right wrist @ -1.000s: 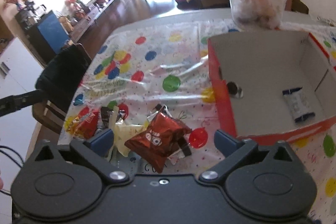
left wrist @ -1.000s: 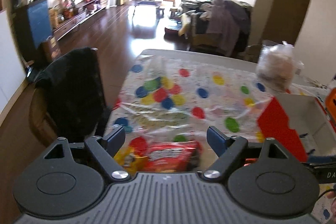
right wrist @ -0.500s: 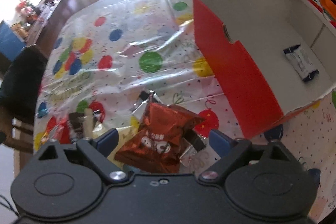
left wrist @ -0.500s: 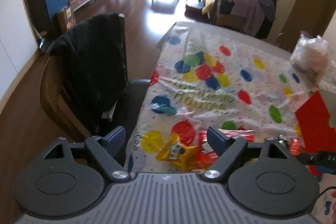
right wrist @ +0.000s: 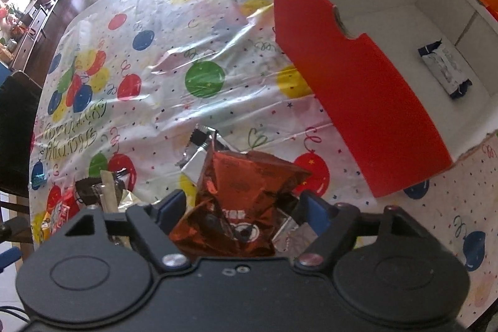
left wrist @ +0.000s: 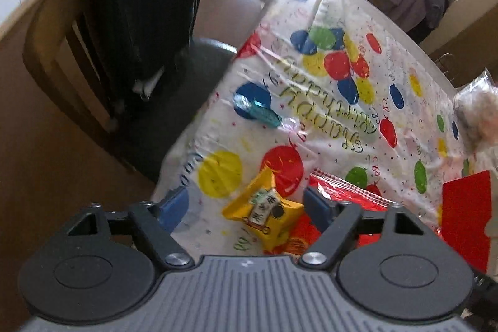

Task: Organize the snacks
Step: 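Grasp the brown-red snack bag with the right gripper while the left gripper grasps the yellow packet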

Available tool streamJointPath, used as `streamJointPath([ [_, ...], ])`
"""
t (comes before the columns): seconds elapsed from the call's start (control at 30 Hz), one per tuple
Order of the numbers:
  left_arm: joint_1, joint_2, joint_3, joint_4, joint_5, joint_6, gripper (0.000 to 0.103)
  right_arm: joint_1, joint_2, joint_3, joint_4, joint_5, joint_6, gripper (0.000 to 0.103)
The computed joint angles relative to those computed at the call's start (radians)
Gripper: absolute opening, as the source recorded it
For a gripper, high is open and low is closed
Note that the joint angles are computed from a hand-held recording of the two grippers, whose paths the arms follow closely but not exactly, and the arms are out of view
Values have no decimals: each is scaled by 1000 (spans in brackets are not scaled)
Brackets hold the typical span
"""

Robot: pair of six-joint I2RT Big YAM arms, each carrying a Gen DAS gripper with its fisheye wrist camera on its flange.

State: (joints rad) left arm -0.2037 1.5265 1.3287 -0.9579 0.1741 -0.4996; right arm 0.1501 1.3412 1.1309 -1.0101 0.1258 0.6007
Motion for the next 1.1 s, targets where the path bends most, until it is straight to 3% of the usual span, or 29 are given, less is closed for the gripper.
streamJointPath([
  [0.33,-10,64,43,-44,65,-146,65,6,18,8,-9,-9,-9,69],
  [0.57,-18,78,66,-68,19,-216,55,6,9,-1,3,-9,-24,55],
  [0.8,-22,78,68,-74,-10,-229,45,0,-17,-26,24,-17,-41,50],
  [1.1,-15,58,51,-61,-12,-211,42,-16,-70,-54,35,-24,-37,50],
])
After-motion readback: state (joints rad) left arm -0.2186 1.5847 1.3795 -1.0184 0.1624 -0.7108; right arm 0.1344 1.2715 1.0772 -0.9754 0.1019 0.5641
